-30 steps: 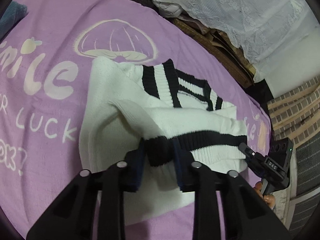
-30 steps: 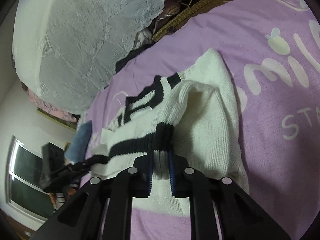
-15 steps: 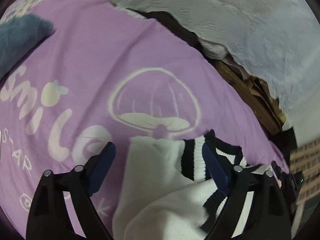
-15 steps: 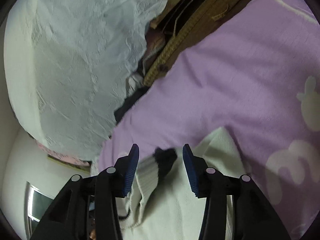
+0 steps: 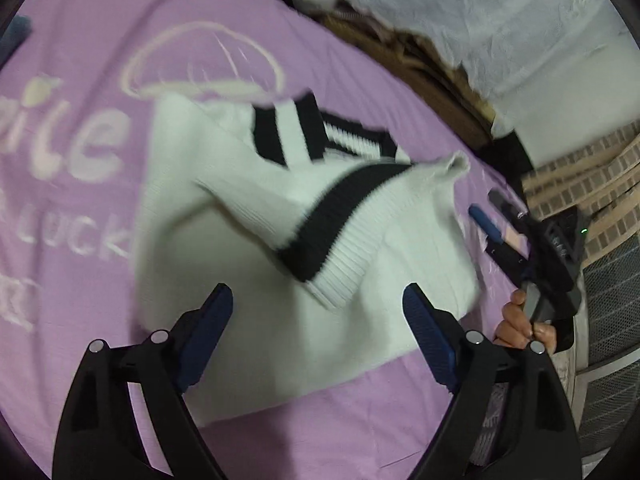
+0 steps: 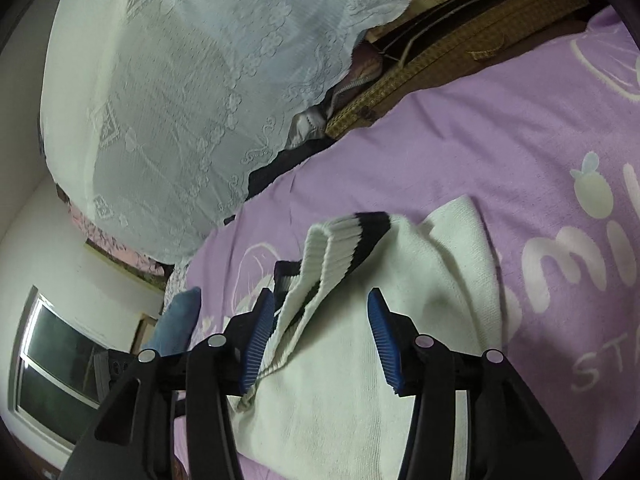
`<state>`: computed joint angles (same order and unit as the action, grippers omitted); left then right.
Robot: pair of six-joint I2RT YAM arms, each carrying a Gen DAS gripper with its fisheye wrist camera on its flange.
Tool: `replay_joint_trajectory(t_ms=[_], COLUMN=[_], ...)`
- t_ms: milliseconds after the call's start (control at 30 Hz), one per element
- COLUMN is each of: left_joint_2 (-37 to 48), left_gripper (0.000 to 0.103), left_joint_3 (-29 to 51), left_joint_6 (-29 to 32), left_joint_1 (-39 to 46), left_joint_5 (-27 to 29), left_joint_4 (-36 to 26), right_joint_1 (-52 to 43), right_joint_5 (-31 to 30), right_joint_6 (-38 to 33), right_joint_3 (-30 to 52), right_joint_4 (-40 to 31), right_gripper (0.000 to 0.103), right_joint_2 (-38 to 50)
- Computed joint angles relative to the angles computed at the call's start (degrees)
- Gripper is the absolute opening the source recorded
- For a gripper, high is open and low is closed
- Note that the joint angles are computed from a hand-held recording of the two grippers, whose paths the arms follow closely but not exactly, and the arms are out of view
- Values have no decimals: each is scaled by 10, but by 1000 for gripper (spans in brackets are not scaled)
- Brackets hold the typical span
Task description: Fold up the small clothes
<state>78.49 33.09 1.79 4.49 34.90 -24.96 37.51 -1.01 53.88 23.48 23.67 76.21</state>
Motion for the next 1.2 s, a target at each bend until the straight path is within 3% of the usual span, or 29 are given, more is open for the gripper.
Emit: replay_joint_trajectory(t_ms=[67, 133, 167, 200, 267, 333, 433, 500, 600, 733, 833, 967, 1100, 1133, 1200], left_joint_2=[25, 35, 43, 49, 60, 79, 148, 155, 117, 75, 57, 97, 179, 195, 235], left_gripper=[84, 76, 47, 28, 27, 27, 35, 62, 82, 83, 83, 83, 83, 83, 94], left_joint_3=[0, 4, 17, 30, 57, 94, 171, 185, 152, 110, 92, 101, 125, 129, 146], left_joint_6=[-55, -88, -94, -97, -126, -156, -199, -225, -193, -149, -144, -148, -159, -159, -161], left_joint_1=[-39, -50, -57, -62, -53, -52, -27, -10, 5, 11, -34, -97, -122, -123, -111], left_joint_5=[-32, -34, -28, -29, -24, -57, -84, -143, -201, -193, -243, -314, -375, -384, -378], left_joint_4=[50, 80, 82, 78, 90, 99, 103, 106, 123, 130, 145, 163, 190, 194, 196], right_joint_1=[2, 4, 5, 4, -1, -12, -39, -55, -78, -53, -19, 12, -21, -31, -61], right_joint_5=[-4, -5, -8, -12, -23, -43, -40, -23, -37, -7, 20, 58, 45, 50, 31], right_joint_6=[-2, -4, -4, -6, -14, -24, -8, 15, 63, 36, -4, -48, -28, -29, -22], right_joint_3=[0, 1, 0, 3, 26, 74, 150, 169, 138, 113, 137, 189, 191, 192, 178], right_joint_4=[4, 2, 5, 7, 4, -7, -22, -11, 60, 48, 2, -45, -34, -37, -9], right_gripper=[50, 50, 50, 50, 49, 49, 49, 49, 50, 50, 50, 50, 49, 44, 28], right_joint_2=[1, 6, 9, 17, 46, 96, 174, 202, 207, 166, 156, 184, 230, 243, 269])
